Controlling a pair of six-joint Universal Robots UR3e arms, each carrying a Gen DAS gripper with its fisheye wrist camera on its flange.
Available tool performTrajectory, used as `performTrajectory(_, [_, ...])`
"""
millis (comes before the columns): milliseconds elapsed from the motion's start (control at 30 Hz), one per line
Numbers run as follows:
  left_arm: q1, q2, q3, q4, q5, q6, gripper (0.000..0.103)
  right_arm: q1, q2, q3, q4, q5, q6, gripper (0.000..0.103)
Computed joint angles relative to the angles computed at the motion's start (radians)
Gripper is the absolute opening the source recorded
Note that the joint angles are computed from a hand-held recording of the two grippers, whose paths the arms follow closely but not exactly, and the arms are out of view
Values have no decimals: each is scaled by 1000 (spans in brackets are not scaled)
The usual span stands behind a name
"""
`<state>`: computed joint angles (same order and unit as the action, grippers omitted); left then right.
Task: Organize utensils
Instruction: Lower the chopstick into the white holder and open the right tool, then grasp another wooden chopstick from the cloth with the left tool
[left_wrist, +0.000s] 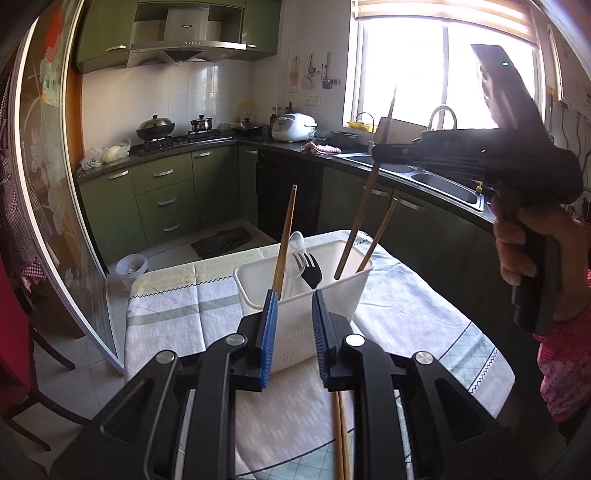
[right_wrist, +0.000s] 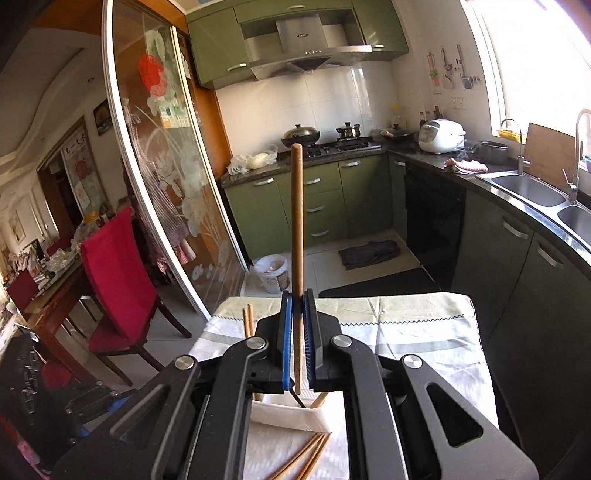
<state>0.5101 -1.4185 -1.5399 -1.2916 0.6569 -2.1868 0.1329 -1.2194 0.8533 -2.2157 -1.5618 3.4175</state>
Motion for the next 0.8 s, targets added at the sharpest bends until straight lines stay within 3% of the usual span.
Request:
performTrajectory(200, [-2, 17, -32, -51, 38, 66, 18, 12, 43, 50, -8, 2, -31, 8])
performTrajectory(300, [-30, -6, -36, -64, 82, 74, 18, 6, -16, 143, -69, 28, -27, 13])
performTrajectory(567, [-167, -112, -85, -88, 250, 78, 18, 3, -407, 616, -239, 99, -49, 19])
performTrajectory(800, [-250, -254, -67, -56, 330, 17, 18, -130, -741, 1046, -235, 210, -53, 19])
